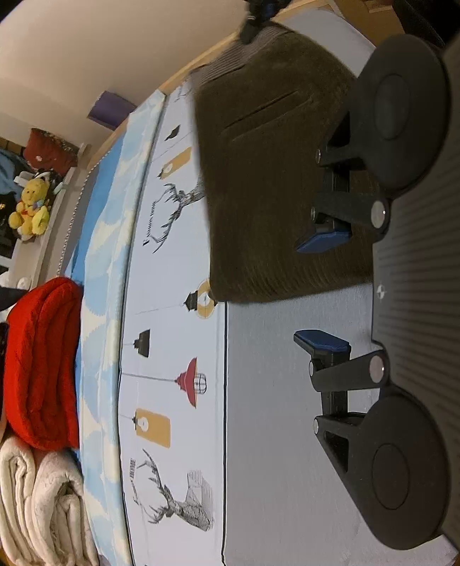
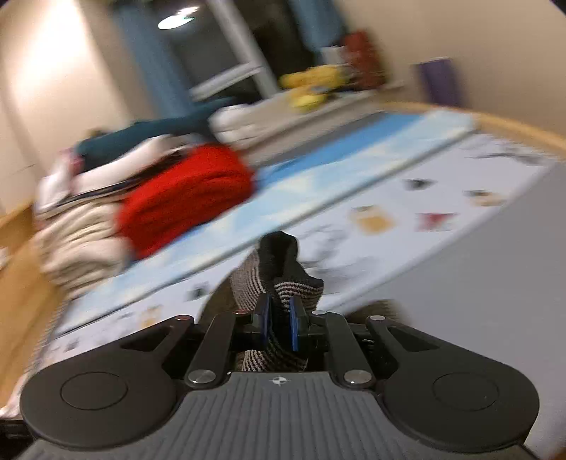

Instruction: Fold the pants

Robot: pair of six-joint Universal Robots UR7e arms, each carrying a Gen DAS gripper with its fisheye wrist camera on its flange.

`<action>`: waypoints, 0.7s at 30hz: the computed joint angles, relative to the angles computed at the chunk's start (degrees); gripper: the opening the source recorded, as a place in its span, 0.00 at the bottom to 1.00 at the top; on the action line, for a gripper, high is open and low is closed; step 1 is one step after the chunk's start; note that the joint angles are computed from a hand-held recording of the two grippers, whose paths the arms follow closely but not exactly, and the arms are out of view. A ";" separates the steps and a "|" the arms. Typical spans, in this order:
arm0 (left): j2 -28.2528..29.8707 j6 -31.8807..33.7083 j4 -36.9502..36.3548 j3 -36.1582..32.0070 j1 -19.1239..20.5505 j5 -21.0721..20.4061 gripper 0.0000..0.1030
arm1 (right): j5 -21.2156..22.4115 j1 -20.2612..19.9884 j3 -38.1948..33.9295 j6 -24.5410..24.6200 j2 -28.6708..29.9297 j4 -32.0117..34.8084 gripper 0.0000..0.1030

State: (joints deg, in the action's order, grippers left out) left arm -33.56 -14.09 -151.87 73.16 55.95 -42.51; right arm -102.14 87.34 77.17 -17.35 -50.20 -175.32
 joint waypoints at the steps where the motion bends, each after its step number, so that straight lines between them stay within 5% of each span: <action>1: 0.54 -0.03 0.87 -0.84 0.06 -0.16 0.52 | -4.14 -0.36 -1.71 0.41 0.39 3.43 0.13; 3: 1.64 -0.41 2.72 -2.62 0.28 -0.70 0.54 | -12.08 -1.26 -5.43 3.92 1.68 11.23 0.13; 5: 2.52 -0.94 3.90 -3.91 0.45 -1.00 0.65 | -14.47 -2.73 -7.07 7.55 1.90 15.18 0.18; 6: 2.90 -1.17 4.32 -4.52 0.55 -1.19 0.65 | -13.05 -3.57 -8.04 9.11 1.75 18.00 0.21; 8: 3.73 -1.80 5.71 -6.11 0.88 -2.49 0.67 | -6.95 -5.35 -10.83 11.42 1.81 24.18 0.48; 10: 4.65 -3.04 7.27 -8.08 1.41 -4.40 0.73 | -2.03 -6.47 -14.45 9.92 3.01 30.39 0.62; 15: 7.75 -9.01 12.82 -14.16 3.39 -8.94 0.81 | 2.14 -7.55 -28.55 2.10 9.62 45.92 0.73; 21: 12.32 -16.53 17.44 -21.11 6.84 -11.37 0.81 | 6.34 -9.02 -38.87 1.63 15.38 56.42 0.82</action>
